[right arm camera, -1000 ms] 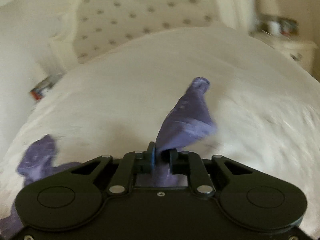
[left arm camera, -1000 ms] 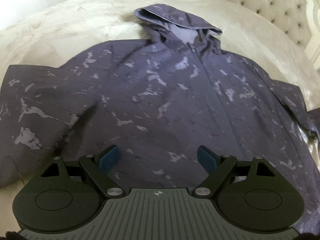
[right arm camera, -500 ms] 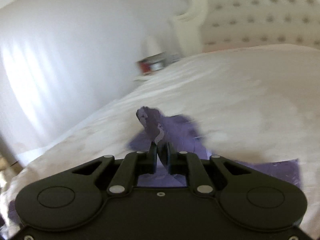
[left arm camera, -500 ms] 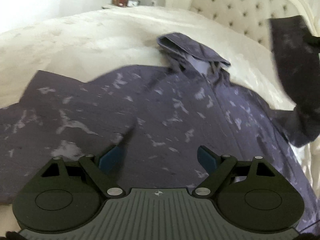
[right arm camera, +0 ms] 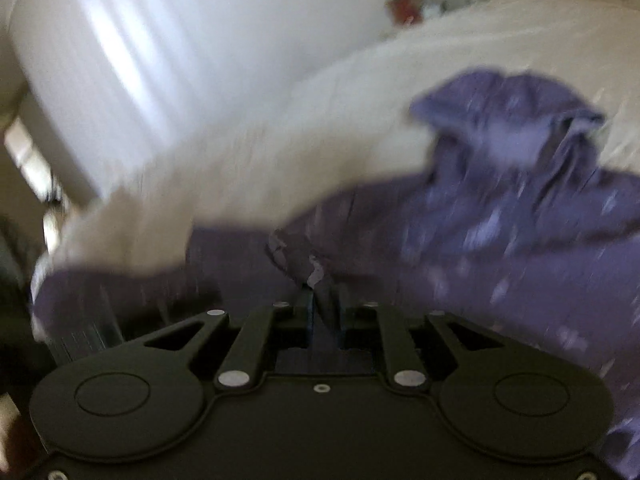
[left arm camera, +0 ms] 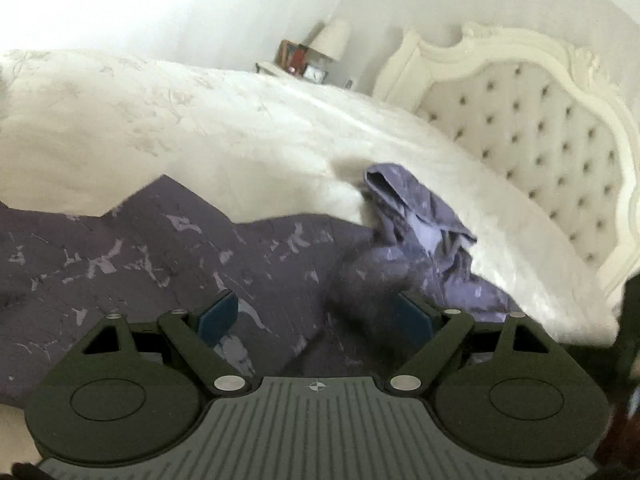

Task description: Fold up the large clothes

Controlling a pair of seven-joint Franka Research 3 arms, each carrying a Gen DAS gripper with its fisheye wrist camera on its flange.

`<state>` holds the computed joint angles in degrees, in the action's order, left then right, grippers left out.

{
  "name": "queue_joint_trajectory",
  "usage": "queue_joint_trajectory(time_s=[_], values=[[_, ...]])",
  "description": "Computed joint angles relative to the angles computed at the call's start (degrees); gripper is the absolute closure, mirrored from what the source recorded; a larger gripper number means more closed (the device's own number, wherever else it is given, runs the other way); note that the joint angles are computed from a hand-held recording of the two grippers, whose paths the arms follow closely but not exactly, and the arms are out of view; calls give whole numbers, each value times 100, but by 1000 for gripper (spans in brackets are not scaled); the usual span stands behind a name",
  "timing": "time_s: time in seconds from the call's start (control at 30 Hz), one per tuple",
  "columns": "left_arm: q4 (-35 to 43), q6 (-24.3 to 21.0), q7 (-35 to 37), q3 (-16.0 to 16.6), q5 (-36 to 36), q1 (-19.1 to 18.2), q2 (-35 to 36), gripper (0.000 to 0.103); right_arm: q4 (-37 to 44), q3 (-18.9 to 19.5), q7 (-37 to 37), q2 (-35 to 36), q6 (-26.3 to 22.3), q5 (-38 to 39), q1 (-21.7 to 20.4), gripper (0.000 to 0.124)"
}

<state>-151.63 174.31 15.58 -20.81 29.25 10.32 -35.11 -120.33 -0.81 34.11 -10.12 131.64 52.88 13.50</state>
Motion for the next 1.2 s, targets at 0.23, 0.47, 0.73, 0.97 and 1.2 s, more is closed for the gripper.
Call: queue_joint_trajectory(time_s=[0.23, 0.47, 0.73, 0.97, 1.2], values=[[57, 141, 388, 329, -147, -339, 258, 17, -781, -59, -750, -650, 460, -277, 100, 58], [309, -182, 1025, 515, -291, -894, 544, 18, -1332, -618, -2326, -1541, 1374, 944, 263, 29], [880, -1103, 1825, 1140, -1305, -1803, 1294, 33, -1866, -1005, -4459, -2284, 2307, 2687, 175, 22], [1189, -1300, 1366, 751, -933, -1423, 1577, 78, -1552, -1025, -1587, -1702, 1430, 923, -600, 22], [1357, -1694, 458, 275, 544, -925, 1172, 85, -1060, -1123, -173, -872, 966, 396, -1057, 22]])
